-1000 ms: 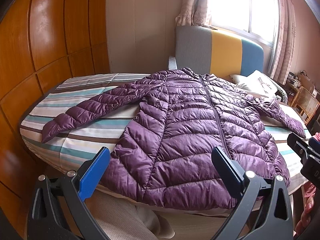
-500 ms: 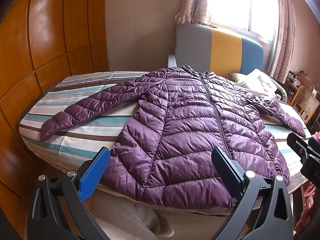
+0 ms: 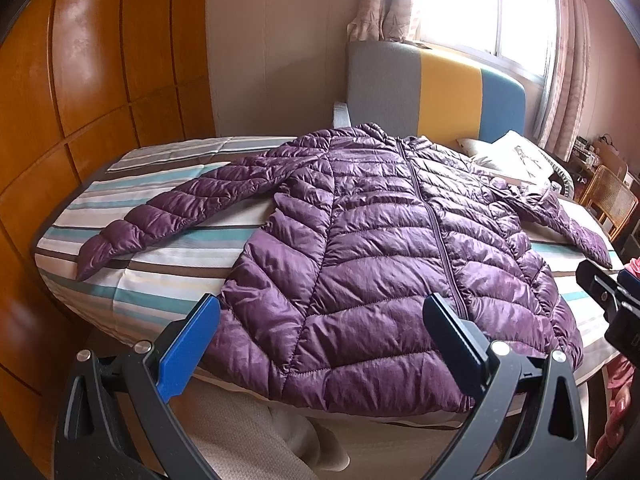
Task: Fold large clothes
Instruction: 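Grasp the purple jacket's sleeve cuff with the right tool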
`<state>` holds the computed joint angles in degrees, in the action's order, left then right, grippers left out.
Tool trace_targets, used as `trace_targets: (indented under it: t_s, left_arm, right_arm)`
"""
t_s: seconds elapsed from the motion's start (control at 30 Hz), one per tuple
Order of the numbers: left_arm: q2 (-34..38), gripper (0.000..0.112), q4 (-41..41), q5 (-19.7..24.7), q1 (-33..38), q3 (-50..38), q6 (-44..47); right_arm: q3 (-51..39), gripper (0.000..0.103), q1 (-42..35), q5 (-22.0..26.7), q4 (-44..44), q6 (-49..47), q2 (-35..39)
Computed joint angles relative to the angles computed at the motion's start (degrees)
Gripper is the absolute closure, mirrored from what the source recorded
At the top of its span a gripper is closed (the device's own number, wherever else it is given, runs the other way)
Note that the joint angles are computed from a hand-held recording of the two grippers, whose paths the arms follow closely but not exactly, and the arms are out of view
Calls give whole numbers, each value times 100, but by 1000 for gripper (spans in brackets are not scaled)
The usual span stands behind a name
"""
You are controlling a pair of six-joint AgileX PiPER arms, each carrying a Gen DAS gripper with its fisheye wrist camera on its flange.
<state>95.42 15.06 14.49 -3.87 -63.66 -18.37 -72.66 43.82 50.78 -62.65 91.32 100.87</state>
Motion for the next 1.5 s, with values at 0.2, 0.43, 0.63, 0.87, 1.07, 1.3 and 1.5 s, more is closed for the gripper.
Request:
trace_targets:
  t_s: [0.2, 0.43, 0.63, 0.87, 1.07, 1.3, 1.5]
  left_arm:
    - [322, 11, 34, 102, 30, -261, 41]
    - [1241, 11, 888, 462, -79, -1241, -260]
    - [2424, 11, -254, 1284, 61, -2952, 967]
    - [3963, 11, 48, 2256, -13, -5386, 833]
    - [5009, 11, -65, 3037, -9, -7055, 960]
    - [5148, 11, -245, 2775, 65, -6969, 900]
    - [5114, 11, -150, 2687, 59, -6762, 603]
  right_arm:
    - [-10, 3, -323, -122, 129, -245, 96]
    - [23, 3, -1262, -472, 535, -785, 257]
    - [231, 3, -2690, -1652, 1533, -1353, 252]
    - [76, 25, -3987, -2571, 2326, -1649, 629]
    - [-679, 33, -4683, -2590, 2945, -2083, 1221]
    - [-1634, 33, -5555, -2685, 4484, -3118, 1849]
    - [-1901, 34, -6137, -3241, 5713, -3562, 2160]
